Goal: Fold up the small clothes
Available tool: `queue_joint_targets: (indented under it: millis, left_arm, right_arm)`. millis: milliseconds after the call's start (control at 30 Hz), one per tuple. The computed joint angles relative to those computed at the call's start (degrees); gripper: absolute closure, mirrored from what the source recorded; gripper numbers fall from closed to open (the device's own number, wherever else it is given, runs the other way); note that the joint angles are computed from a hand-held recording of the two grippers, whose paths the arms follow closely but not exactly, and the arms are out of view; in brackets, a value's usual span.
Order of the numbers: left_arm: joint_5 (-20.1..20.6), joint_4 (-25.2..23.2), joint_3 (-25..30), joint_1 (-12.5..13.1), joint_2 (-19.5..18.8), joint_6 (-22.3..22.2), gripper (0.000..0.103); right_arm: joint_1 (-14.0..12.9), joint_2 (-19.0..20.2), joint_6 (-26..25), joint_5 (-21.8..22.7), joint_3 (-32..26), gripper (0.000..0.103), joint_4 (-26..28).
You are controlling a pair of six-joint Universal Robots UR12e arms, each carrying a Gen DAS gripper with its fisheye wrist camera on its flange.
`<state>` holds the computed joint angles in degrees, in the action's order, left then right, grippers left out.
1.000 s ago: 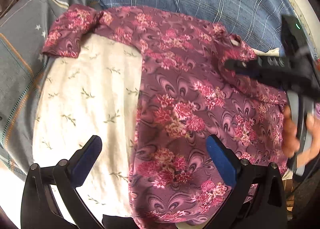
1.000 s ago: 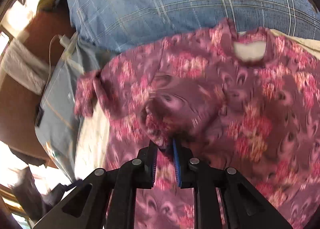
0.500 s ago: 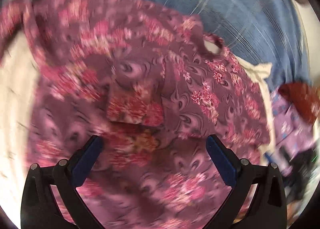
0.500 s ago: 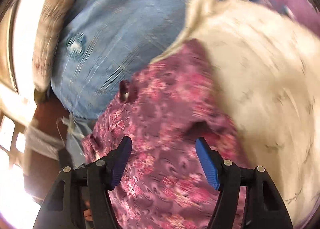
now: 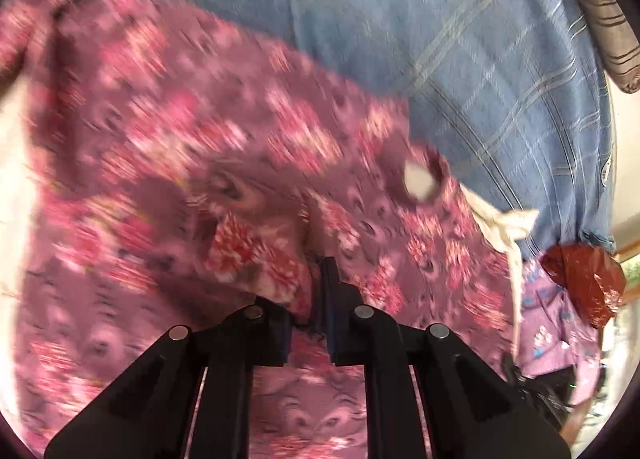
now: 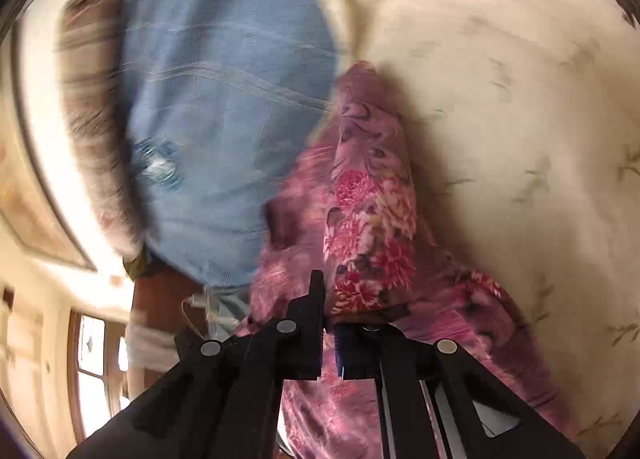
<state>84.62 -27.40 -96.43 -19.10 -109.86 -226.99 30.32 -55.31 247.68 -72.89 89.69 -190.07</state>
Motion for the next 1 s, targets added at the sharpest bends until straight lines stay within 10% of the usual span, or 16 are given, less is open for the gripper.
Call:
queue_joint_targets:
  millis: [100,200,333,400,433,467,600,733,1000]
  left_arm:
    - [3.26,-2.28,-0.95,-0.07,0.72,0.66,0.092]
    - [1.62,-3.74,-1.52,0.25,0.35,0.81,0.091]
    - [2.06,-3.17,-1.87,0.19,0.91,1.34,0.089]
    - [2.14,-2.82,-2.07,0.2,1.07,0.26,0.089]
    - [2.84,-2.97,-2.21,0.08,1.25,-0.29,0.089]
    - [3.83,-3.29,-2.27,-0.08,1.43,-0.67,0.088]
    - [4.57,-5.22,-2.25,-0.44,1.64,-0.67,0.087]
    - [1.34,-5.42,-4.56,-0.25,4.52,4.31,0.082]
    - [4.73,-0.8,-4.14,-0.19,5.74,6.6,0.045]
  right_arm:
    - [0.7,-1.04,-6.3,-3.06,-0.78,0.099,9.68]
    - [-0.17,0.19,-1.18,0.25,0.19,0.1,10.26]
    - [-0.85,0.73,6.41,0.84,2.35,0.052,-3.09]
    - [-0.81,0.88,11.35,-2.09,2.62,0.054,-5.18]
    - [-0.66,0.64,11.53,-3.54,2.74,0.081,-4.69]
    - [-0.37,0.06,9.86,-5.3,2.74,0.098,-2.24]
    - [0.03,-1.15,4.46,-6.13,2.92,0.102,7.8]
    - [-0.36,-5.17,-0.56,-2.11,6.04,0.088,10.93]
    - [1.17,-5.02,-21.71,-12.62,-2.51,0.077,16.34]
